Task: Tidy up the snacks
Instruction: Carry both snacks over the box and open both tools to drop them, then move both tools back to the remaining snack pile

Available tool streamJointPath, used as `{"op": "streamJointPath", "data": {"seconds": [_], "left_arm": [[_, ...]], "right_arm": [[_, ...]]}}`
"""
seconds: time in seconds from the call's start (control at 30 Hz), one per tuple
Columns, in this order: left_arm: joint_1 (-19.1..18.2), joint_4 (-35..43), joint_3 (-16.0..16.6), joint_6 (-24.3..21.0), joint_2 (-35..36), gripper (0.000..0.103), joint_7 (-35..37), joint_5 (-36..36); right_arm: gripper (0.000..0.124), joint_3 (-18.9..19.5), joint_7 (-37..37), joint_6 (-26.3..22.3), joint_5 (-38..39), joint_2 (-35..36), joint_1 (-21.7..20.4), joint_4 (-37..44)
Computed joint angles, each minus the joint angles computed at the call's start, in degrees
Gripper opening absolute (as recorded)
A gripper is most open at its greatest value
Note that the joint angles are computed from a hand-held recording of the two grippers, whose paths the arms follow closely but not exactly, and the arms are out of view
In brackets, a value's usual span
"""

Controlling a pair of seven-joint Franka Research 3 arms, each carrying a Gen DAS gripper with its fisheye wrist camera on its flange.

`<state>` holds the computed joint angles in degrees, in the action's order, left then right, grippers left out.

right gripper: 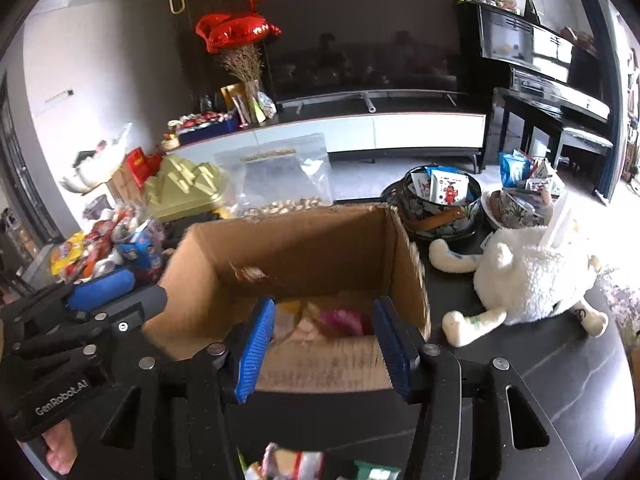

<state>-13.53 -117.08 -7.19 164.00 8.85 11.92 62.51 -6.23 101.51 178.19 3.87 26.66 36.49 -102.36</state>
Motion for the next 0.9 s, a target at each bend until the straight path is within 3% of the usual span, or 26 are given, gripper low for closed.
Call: {"op": "streamJointPath", "data": {"seconds": [0.1,0.27,0.37,0.57,0.73,0.9], "left_arm": [[-0.42,-2.02,-0.38,-0.21,-2.51,0.044,-2.98,1.99],[-0.4,-5.75,-2.52,-1.5,-6.81,0.048,-7.74,6.91],[-0.02,-7.61,-3.87,-1.68,-8.62,0.048,-8.7,7.7],[0.18,-11.01,-6.41,-2.35,-12.21,0.048,-12.27,10.3],[0.1,-13.56,-8.12,-2.68,-14.48,0.048,-15.95,12.76],[-0.23,-15.74,-9.25,-3.22,-15.89,0.049,-18.14,14.23]], "right_arm": [[0.052,2.33,-0.91,1.4,1.24,-2.79,-1.58,-3.74],[0.052,3.11,-2.06,3.82,2.48,-7.32,-1.23,-10.33],[0.052,6.43,-3.99,5.35,4.46,-9.9,-3.61,-14.22],[0.052,5.96,-5.13,8.26,7.07,-13.97,-2.16,-20.89],[0.052,11.18,-7.49,10.25,10.29,-16.74,-6.14,-25.5],[0.052,13.36,-8.9,11.64,12.77,-18.57,-7.04,-29.35]]}}
